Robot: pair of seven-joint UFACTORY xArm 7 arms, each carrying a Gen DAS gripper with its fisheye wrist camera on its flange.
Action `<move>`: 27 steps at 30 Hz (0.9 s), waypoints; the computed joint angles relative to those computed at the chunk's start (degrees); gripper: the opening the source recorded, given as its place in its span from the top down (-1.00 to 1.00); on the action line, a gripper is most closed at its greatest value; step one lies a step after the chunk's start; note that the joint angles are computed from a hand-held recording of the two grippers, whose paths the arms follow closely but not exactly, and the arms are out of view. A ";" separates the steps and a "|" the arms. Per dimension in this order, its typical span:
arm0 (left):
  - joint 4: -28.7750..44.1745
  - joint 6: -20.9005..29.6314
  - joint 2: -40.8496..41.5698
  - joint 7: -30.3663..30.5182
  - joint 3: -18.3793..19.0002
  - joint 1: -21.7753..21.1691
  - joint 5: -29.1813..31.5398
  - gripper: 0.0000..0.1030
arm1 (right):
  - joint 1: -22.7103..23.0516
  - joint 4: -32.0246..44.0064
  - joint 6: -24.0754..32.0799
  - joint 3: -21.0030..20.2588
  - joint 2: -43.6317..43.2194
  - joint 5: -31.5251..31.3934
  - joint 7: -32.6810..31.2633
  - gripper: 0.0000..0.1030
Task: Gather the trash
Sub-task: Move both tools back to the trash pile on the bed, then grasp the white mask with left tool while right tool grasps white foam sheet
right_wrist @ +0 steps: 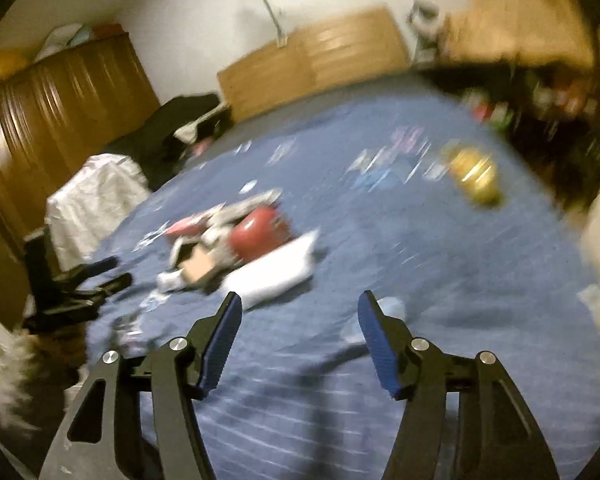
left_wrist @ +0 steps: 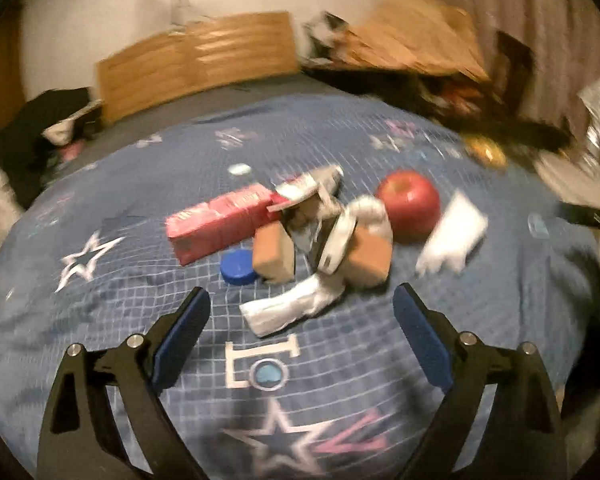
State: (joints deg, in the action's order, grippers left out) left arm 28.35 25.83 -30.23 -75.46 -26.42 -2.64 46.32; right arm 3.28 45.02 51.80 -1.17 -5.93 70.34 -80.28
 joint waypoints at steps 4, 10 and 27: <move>-1.44 -8.54 2.49 7.77 3.66 2.51 4.07 -0.64 | 1.88 1.38 0.02 2.51 4.62 -0.97 7.32 -0.23; 0.18 -20.98 12.26 14.10 4.58 7.98 6.86 -0.37 | 4.20 4.77 -1.68 6.45 11.58 2.93 13.88 -0.29; 0.24 -17.96 13.57 9.93 0.04 9.90 3.87 0.38 | 2.54 10.66 1.82 8.96 19.57 13.02 19.15 0.25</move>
